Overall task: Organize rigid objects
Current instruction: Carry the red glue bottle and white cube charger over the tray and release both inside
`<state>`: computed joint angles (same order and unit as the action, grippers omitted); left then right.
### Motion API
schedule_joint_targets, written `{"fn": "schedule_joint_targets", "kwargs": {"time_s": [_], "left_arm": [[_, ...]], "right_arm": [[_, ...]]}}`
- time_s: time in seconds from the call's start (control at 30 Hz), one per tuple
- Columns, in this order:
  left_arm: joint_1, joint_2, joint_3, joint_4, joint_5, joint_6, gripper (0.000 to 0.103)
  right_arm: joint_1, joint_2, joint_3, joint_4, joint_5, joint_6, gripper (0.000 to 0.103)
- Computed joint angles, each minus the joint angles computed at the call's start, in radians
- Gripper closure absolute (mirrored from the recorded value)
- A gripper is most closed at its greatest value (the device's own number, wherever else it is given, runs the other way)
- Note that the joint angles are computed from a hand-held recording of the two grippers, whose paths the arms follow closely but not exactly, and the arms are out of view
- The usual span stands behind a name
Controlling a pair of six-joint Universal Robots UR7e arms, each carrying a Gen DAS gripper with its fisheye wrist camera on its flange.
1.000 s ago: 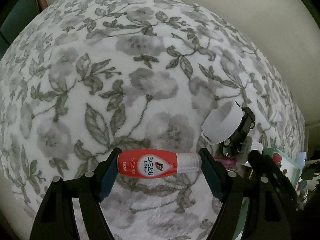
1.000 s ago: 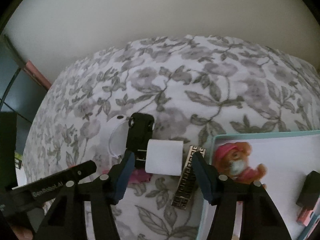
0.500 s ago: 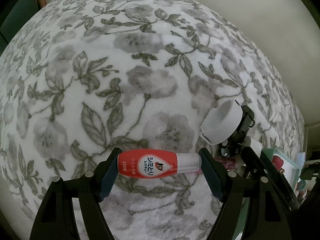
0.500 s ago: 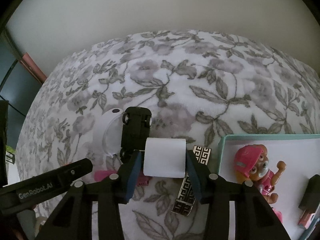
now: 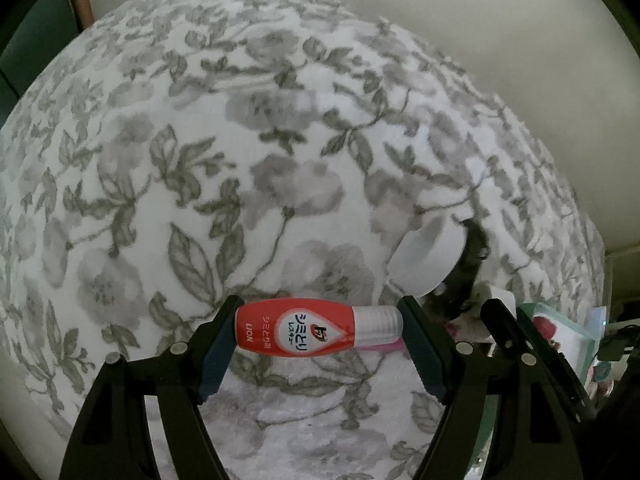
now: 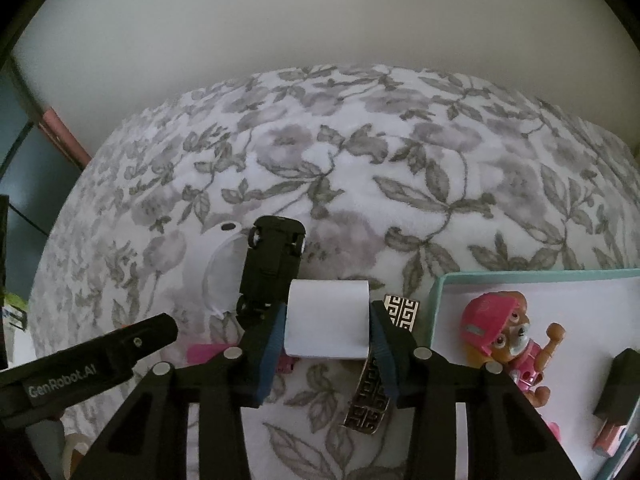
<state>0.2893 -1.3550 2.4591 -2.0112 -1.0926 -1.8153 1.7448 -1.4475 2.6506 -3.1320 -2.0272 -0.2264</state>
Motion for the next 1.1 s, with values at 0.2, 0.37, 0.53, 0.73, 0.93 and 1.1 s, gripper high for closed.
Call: {"fn": "schedule_joint_targets", "kwargs": {"time_s": [0.2, 0.37, 0.53, 0.73, 0.93, 1.1], "left_arm": [[-0.035, -0.011, -0.041, 0.061, 0.039, -0.013, 0.024], [-0.059, -0.005, -0.076, 0.096, 0.070, -0.013, 0.024], [-0.094, 0.027, -0.121, 0.101, 0.098, 0.023, 0.024], [-0.145, 0.092, -0.185, 0.082, 0.122, 0.088, 0.024], [-0.185, 0.146, -0.224, 0.059, 0.122, 0.136, 0.024], [-0.211, 0.196, -0.255, 0.040, 0.110, 0.175, 0.024]], "right_arm": [[0.013, -0.098, -0.016, 0.063, 0.027, 0.026, 0.059], [0.040, -0.181, -0.034, 0.118, 0.035, 0.040, 0.059], [0.059, -0.267, -0.045, 0.186, 0.022, 0.069, 0.059], [0.071, -0.409, -0.054, 0.318, -0.026, 0.106, 0.059], [0.077, -0.556, -0.062, 0.443, -0.094, 0.125, 0.059], [0.037, -0.708, -0.060, 0.572, -0.112, 0.171, 0.059]]}}
